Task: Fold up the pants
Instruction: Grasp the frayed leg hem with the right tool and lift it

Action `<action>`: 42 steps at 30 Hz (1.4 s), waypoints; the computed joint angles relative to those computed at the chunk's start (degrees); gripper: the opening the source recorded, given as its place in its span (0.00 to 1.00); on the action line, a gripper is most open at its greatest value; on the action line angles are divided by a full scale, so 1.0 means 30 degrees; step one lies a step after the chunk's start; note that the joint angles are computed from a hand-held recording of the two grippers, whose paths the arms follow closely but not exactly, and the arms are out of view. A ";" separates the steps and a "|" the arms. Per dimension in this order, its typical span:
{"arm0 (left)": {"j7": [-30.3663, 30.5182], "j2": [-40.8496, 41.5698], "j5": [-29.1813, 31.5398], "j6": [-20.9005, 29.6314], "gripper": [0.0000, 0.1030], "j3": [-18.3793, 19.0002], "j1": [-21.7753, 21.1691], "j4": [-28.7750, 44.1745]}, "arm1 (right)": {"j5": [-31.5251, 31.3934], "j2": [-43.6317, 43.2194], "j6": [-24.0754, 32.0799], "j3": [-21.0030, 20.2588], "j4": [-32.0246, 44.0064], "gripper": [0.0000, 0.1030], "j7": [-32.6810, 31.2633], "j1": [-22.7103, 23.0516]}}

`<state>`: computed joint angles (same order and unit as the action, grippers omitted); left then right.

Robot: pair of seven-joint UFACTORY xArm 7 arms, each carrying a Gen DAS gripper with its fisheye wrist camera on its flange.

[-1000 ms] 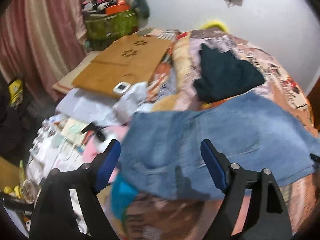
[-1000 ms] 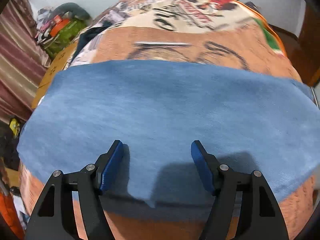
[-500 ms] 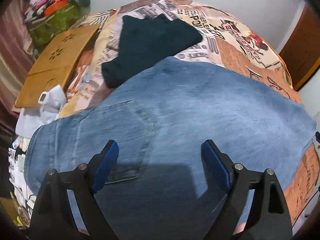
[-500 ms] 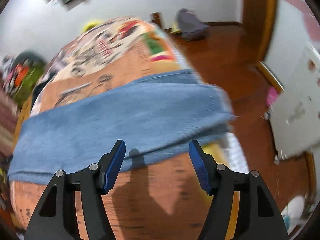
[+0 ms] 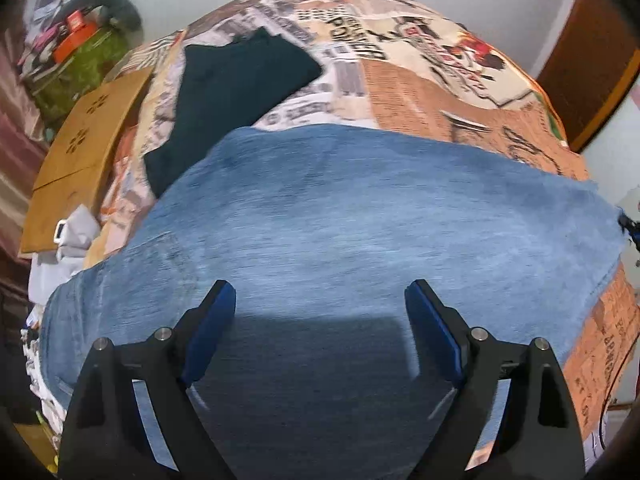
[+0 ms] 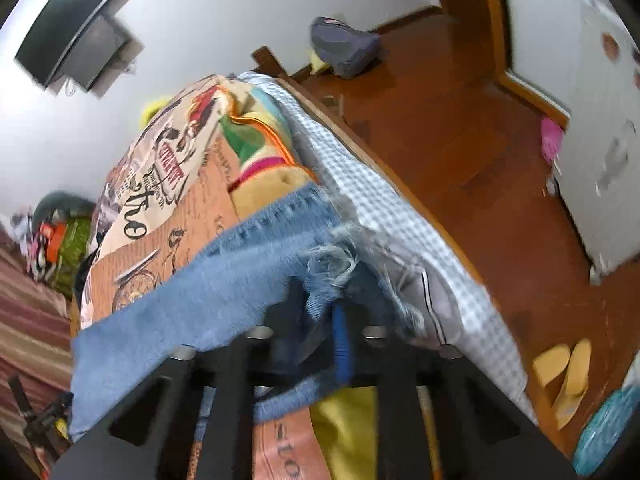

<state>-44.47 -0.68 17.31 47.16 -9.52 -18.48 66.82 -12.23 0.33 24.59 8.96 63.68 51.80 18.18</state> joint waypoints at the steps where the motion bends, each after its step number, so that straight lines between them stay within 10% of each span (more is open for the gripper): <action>1: 0.0009 0.0213 0.0071 -0.0009 0.86 -0.0075 -0.0075 0.0223 | -0.1308 -0.0005 0.0467 0.0026 0.0353 0.07 0.0482 0.0050; 10: 0.0546 0.1685 0.0081 0.0013 0.86 -0.0106 -0.1009 0.1800 | -0.8349 0.0077 0.6796 0.0238 0.2580 0.07 0.3521 0.0639; 13: 0.0537 0.1698 0.0113 -0.0177 0.86 -0.0036 -0.1154 0.1743 | -0.5095 -0.1235 0.5087 0.0093 0.1089 0.09 0.2338 0.0386; 19: 0.0498 0.1981 0.0137 -0.0206 0.86 0.0011 -0.1347 0.2025 | 0.0916 -0.2683 0.1237 0.0640 -0.1374 0.58 -0.0898 0.0884; 25: 0.0197 0.2083 0.0497 -0.0115 0.86 -0.0011 -0.1634 0.2204 | 0.7059 -0.1025 -0.0523 0.0746 -0.1526 0.58 -0.3274 0.1827; 34: 0.0188 0.2074 0.0615 -0.0611 0.87 -0.0069 -0.1832 0.2072 | 0.8493 -0.0211 -0.2462 0.0518 -0.1870 0.57 -0.2252 0.1241; 42: 0.0198 0.2315 0.0729 -0.0753 0.88 -0.0015 -0.1960 0.2294 | 0.1546 0.0656 -0.0630 -0.0063 0.0106 0.26 0.2325 0.0590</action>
